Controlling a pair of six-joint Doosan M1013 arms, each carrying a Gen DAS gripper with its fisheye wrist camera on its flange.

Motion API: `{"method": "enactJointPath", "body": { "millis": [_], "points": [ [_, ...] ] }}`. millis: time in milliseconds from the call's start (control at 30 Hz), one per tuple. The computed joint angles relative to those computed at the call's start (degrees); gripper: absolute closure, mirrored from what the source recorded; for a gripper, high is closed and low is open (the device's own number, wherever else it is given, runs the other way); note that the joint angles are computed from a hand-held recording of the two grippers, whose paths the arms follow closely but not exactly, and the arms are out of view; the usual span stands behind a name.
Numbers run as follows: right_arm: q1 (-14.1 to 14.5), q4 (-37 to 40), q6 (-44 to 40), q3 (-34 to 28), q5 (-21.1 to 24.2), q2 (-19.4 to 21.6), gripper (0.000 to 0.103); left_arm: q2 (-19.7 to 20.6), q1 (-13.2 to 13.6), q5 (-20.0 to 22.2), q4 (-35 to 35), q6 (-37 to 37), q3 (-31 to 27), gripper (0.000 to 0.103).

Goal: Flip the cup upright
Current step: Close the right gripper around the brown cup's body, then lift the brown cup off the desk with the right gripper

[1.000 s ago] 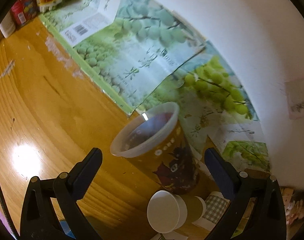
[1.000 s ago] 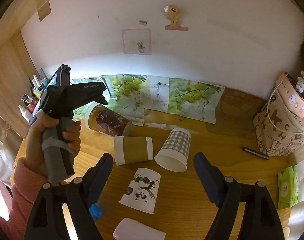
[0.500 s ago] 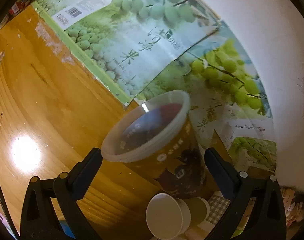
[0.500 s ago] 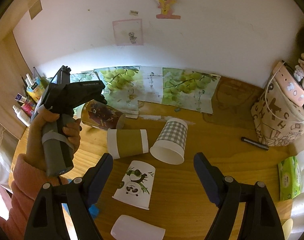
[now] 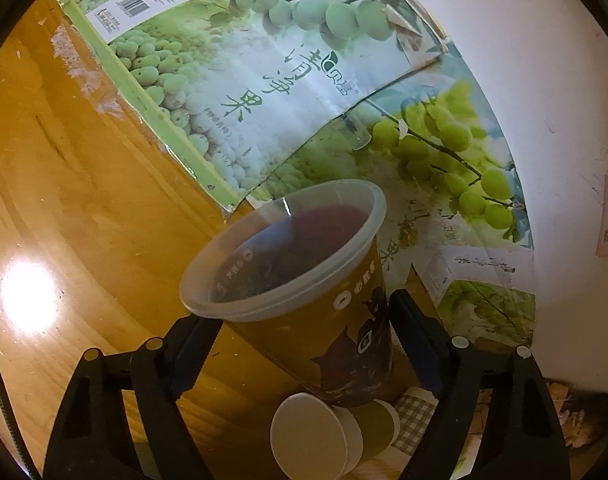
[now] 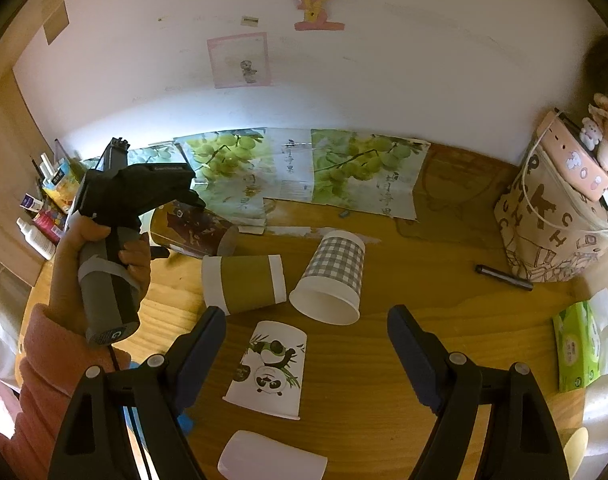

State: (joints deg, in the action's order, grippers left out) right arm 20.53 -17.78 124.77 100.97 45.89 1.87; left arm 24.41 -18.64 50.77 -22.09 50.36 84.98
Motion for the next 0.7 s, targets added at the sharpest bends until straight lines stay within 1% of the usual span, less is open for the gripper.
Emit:
{"method": "enactJointPath", "body": {
  "millis": [133,433,600,700],
  "points": [
    [0.2,-0.7,1.2,0.1,0.1,-0.1,0.019,-0.3,0.2,-0.7,-1.0,1.5,0.5,0.02],
    [0.7,-2.2,3.4,0.7,0.3,-0.8,0.02,-0.4,0.2,-1.5,-2.2,5.8,0.4,0.023],
    [1.1,-2.3,4.2,1.1,0.2,-1.2,0.02,-1.5,0.5,-1.8,-2.5,6.9,0.7,0.024],
    [1.6,-3.1,4.6,1.3,-0.2,-1.6,0.02,-2.4,0.8,-2.7,-2.9,7.7,1.2,0.024]
  ]
}}
